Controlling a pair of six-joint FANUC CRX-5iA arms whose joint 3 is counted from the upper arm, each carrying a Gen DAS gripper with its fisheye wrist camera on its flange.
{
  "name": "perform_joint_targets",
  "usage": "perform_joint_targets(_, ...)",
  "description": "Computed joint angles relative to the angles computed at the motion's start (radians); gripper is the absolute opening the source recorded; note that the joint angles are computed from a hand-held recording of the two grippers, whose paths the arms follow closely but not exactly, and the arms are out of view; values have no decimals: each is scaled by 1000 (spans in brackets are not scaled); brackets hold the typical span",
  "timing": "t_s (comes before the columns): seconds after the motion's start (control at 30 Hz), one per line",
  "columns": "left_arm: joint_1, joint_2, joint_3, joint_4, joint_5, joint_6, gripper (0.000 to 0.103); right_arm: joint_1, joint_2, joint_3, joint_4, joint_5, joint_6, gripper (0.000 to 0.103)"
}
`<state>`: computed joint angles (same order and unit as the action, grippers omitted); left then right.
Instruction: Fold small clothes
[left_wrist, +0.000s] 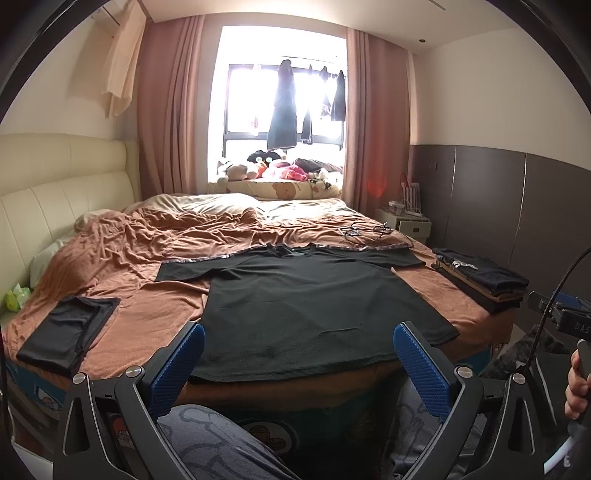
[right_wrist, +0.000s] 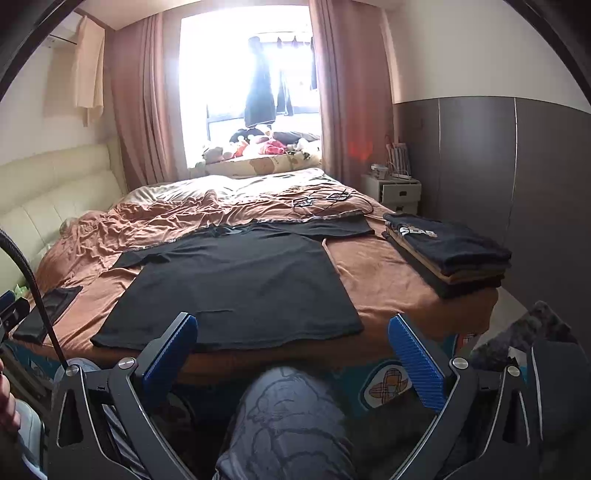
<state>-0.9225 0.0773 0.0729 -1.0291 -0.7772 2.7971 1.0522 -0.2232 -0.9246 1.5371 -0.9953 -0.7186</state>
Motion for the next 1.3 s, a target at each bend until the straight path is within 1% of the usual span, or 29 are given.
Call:
perform_joint_targets(0.8, -1, -3, -2, 6, -4, -2, 103, 31, 6, 7, -27, -34, 6, 103)
perform_joint_targets(1.3, -3, -5, 2, 8, -9, -14, 103, 34, -6, 2, -36, -31, 5, 103)
